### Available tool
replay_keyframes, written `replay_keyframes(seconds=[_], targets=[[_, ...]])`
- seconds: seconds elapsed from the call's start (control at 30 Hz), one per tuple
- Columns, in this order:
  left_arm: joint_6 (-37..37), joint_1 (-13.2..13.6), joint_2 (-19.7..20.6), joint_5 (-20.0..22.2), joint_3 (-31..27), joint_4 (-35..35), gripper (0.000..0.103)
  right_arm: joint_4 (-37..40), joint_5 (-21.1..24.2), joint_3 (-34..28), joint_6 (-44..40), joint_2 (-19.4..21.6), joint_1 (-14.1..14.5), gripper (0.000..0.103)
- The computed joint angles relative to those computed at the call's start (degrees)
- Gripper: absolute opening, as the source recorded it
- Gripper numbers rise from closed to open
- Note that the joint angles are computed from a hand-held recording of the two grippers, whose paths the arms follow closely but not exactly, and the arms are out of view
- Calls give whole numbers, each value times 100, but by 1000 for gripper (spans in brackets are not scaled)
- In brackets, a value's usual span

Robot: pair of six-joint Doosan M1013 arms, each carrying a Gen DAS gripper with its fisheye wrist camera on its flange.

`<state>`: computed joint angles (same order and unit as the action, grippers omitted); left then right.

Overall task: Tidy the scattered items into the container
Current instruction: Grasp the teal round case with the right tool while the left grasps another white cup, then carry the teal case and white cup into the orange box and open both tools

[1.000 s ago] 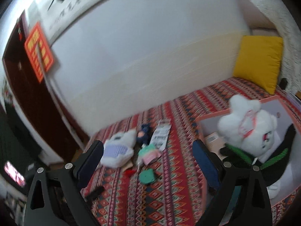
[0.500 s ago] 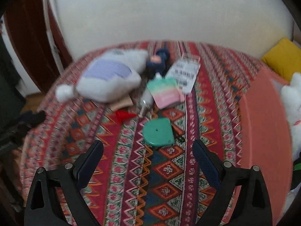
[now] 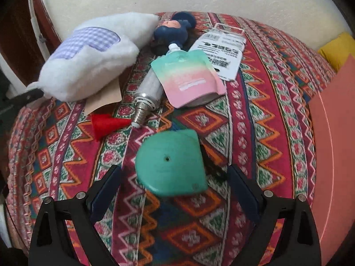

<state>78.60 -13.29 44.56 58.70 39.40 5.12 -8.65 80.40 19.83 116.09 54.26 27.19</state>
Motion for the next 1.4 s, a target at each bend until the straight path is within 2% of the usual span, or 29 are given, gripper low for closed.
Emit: replay_keyframes(seconds=[0.03, 0.07, 0.1, 0.13, 0.17, 0.23, 0.37, 0.6, 0.8, 1.03, 1.17, 1.3, 1.4], targets=[[-37, -14, 49, 37, -51, 112, 95, -60, 67, -136, -69, 67, 14, 96], [2, -12, 53, 39, -40, 140, 78, -110, 101, -220, -133, 111, 26, 85], [93, -15, 69, 97, -51, 140, 57, -151, 62, -230, -190, 114, 34, 59], [155, -29, 83, 195, -66, 210, 57, -141, 47, -276, -289, 124, 35, 59], [130, -49, 9, 93, 65, 326, 57, -91, 81, -340, -322, 142, 30, 59], [47, -93, -194, -76, 356, 500, 57, 266, -166, -27, -167, -43, -27, 59], [-187, -96, -693, -410, 960, 368, 57, 575, -410, 251, -88, -251, -35, 59], [-529, -172, -1675, -1069, 1991, -22, 57, 633, -1152, 1022, -141, -879, 146, 59], [-429, -445, -2294, -1664, 2492, 111, 57, 510, -1718, 1585, -356, -1410, 372, 59], [64, -738, -2709, -2257, 2741, -93, 57, -181, -2607, 2501, -308, -2248, 645, 59], [486, -939, -2854, -2523, 2765, -353, 57, -1100, -3075, 3024, 173, -2724, 795, 59], [909, -1150, -2810, -2671, 2532, -740, 57, -1630, -3292, 3352, 596, -3046, 849, 59], [1258, -1298, -2662, -2609, 2218, -1151, 57, -2047, -3423, 3611, 1030, -3286, 859, 59]])
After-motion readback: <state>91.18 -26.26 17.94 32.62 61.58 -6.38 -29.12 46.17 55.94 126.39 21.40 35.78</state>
